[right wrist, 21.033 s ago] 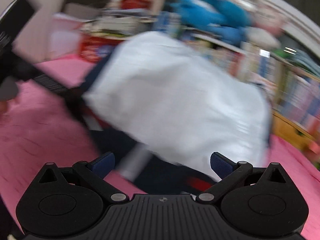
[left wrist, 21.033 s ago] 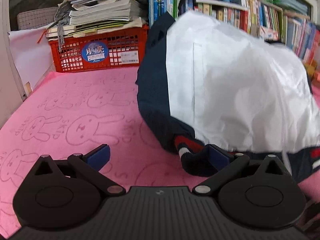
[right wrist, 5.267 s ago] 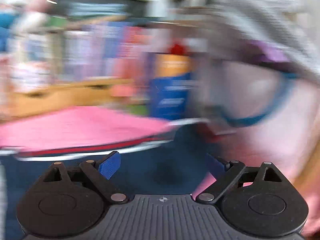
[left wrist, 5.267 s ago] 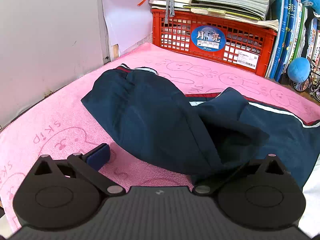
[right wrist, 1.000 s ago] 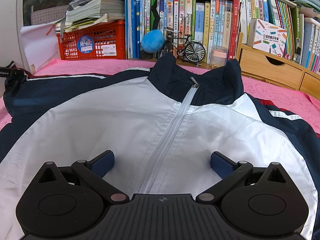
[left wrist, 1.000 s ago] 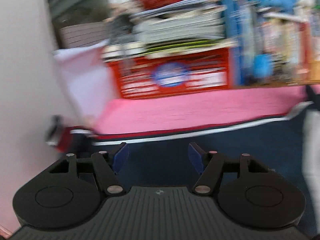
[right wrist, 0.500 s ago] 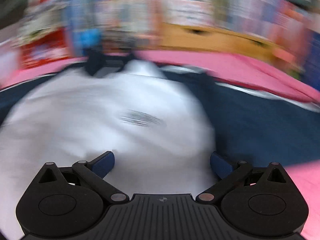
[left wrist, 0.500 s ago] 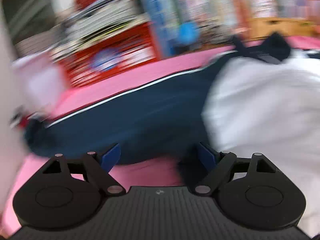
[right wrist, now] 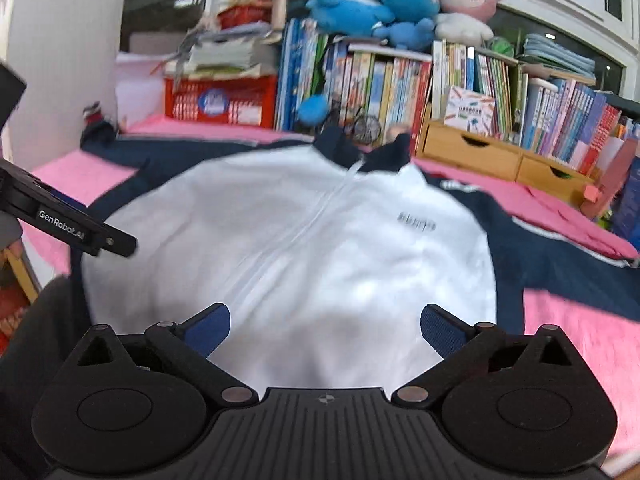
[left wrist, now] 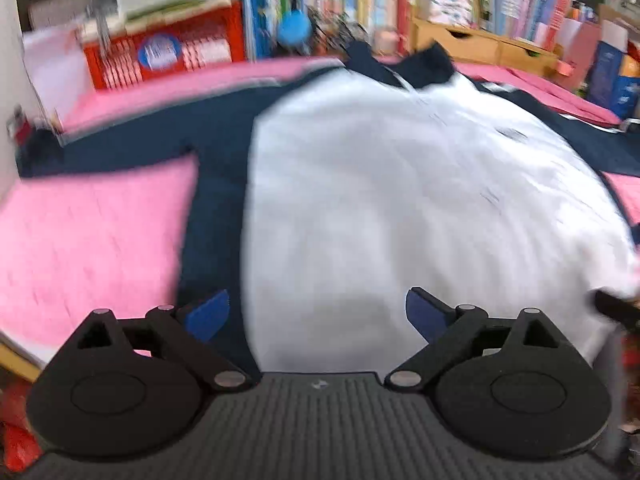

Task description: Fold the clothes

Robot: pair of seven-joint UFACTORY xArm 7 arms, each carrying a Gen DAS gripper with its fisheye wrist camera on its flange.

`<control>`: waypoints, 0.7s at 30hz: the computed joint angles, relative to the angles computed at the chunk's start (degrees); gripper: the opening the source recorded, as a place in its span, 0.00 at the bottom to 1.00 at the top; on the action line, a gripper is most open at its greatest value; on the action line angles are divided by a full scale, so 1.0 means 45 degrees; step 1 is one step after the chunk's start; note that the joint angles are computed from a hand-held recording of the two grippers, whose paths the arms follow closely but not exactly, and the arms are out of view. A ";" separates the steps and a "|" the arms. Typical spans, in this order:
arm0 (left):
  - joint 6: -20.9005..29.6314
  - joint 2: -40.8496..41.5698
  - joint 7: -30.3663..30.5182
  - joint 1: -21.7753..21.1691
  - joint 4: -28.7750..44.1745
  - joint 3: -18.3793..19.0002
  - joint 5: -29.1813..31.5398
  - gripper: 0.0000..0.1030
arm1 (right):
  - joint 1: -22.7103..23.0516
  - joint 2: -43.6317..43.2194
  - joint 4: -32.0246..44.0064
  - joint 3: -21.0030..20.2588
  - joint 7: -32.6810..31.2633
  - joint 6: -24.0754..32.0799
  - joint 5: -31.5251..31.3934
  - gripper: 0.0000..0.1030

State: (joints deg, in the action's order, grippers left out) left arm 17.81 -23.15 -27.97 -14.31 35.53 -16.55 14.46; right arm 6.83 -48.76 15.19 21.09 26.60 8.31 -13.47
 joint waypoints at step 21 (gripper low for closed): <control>0.2669 -0.4936 -0.0931 -0.1085 -0.1991 -0.1320 -0.0106 1.00 | 0.3393 -0.5400 0.0105 0.1196 0.2706 0.7220 0.0097 1.00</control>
